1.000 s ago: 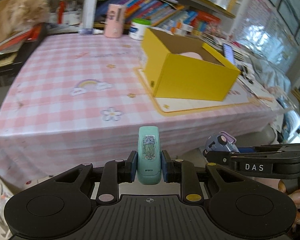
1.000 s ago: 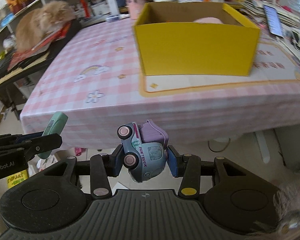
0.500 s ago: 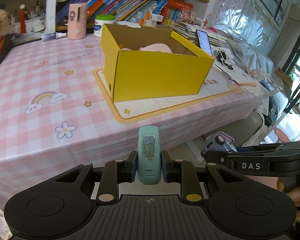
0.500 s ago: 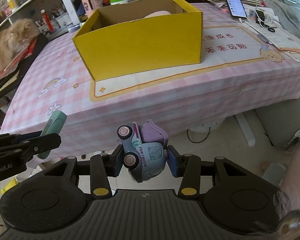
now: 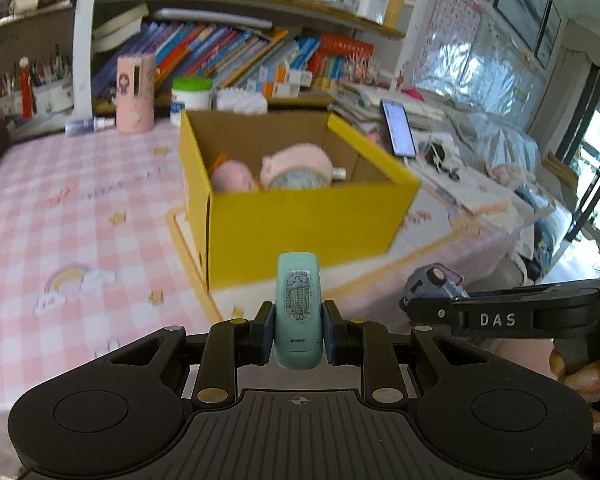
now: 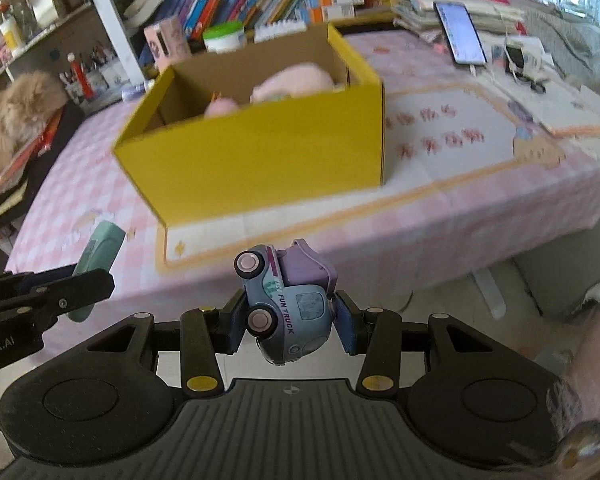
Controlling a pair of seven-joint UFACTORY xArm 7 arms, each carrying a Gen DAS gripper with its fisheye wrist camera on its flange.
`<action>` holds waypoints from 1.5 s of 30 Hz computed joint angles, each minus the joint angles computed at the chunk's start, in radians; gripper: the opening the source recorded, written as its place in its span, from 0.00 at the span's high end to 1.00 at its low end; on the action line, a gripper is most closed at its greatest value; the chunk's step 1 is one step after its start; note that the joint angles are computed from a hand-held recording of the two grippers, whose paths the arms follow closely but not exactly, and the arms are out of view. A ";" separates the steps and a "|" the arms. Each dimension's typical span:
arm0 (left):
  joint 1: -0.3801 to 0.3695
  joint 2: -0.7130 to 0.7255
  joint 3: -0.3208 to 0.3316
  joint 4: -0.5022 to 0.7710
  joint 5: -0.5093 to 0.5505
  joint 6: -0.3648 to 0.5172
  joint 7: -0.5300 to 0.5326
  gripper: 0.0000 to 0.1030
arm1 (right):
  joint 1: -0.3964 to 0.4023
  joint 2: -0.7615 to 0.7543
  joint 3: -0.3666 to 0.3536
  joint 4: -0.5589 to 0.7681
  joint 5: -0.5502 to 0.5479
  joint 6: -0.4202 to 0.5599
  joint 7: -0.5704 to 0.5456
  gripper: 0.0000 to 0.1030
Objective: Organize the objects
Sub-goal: 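Lift the car and truck and carry both toward the yellow box, then lower the car and truck into the yellow box and open both tools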
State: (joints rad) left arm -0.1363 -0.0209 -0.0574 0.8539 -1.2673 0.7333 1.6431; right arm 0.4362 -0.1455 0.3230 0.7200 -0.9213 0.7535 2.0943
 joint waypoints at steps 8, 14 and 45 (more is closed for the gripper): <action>-0.041 0.059 -0.045 0.117 -0.143 -0.065 0.024 0.78 | -0.106 -0.102 -0.037 -0.009 -0.134 -0.036 -0.089 0.59; -0.086 0.136 -0.092 0.203 -0.222 -0.189 0.040 0.78 | -0.212 -0.110 -0.075 0.013 -0.232 -0.135 -0.183 0.59; -0.192 0.458 -0.202 0.390 0.430 -0.671 -0.585 0.78 | -0.285 0.382 -0.306 0.348 0.175 -0.540 -1.136 0.59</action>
